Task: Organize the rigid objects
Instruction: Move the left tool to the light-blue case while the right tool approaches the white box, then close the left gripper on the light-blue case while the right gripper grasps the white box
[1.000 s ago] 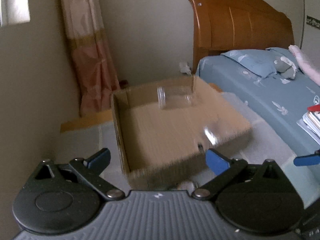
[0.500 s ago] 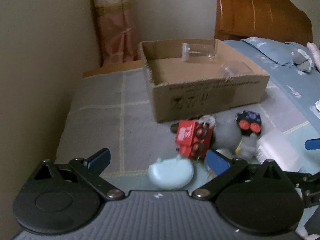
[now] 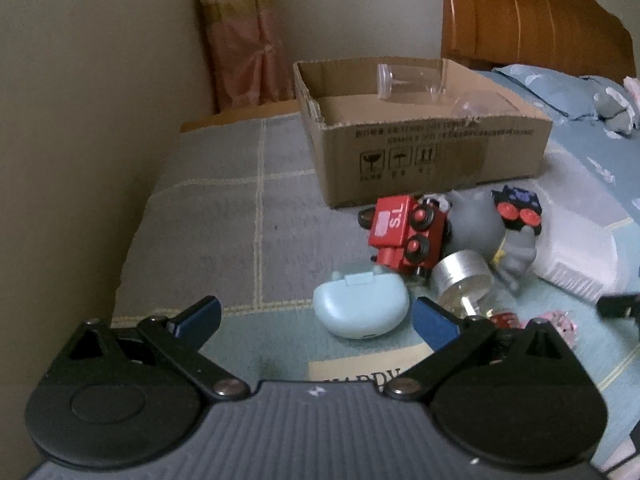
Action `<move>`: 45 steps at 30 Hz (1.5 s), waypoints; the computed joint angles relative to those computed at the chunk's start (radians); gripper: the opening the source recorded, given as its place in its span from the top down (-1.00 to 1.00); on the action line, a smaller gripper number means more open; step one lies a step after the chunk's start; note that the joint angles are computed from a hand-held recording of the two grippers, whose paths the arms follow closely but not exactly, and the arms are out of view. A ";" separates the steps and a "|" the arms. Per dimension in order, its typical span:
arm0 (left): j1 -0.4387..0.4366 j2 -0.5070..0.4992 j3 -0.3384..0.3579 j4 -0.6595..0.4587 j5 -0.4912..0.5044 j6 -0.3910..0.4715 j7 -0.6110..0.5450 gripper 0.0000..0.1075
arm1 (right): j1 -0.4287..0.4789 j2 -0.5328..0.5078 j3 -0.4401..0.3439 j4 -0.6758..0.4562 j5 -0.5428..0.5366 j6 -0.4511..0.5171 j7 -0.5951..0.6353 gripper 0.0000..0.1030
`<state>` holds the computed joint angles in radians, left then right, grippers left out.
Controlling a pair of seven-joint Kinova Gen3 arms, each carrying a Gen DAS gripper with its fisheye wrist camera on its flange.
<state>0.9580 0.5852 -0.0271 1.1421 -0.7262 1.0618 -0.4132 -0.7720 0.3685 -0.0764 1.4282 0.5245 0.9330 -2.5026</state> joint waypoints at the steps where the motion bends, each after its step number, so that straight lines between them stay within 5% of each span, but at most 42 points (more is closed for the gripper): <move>1: -0.004 0.002 0.002 -0.001 0.005 -0.001 -0.001 -0.89 | 0.002 0.002 0.006 0.001 0.001 0.003 -0.013 -1.00; 19: -0.077 0.014 0.001 0.013 0.118 -0.114 -0.042 -0.88 | 0.011 0.003 0.014 0.036 0.050 -0.032 -0.051 -1.00; 22: -0.069 0.012 -0.011 0.019 0.107 -0.115 -0.033 -0.81 | 0.009 0.002 0.016 0.039 0.055 -0.035 -0.057 -1.00; 25: -0.061 0.014 -0.017 0.013 0.095 -0.087 -0.051 -0.51 | 0.009 0.002 0.015 0.038 0.053 -0.033 -0.054 -1.00; 35: -0.069 -0.009 -0.011 0.058 0.065 -0.083 -0.014 -0.49 | 0.022 -0.031 -0.006 0.007 0.000 -0.043 0.006 -1.00; 45: -0.077 -0.009 -0.007 0.065 0.069 -0.098 0.028 -0.49 | -0.076 0.093 0.023 -0.190 0.117 0.005 0.072 -1.00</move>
<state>0.8806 0.5759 -0.0342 1.2070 -0.6569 0.9642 -0.3852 -0.8482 0.4616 -0.0531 1.2380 0.6413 0.9380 -2.4308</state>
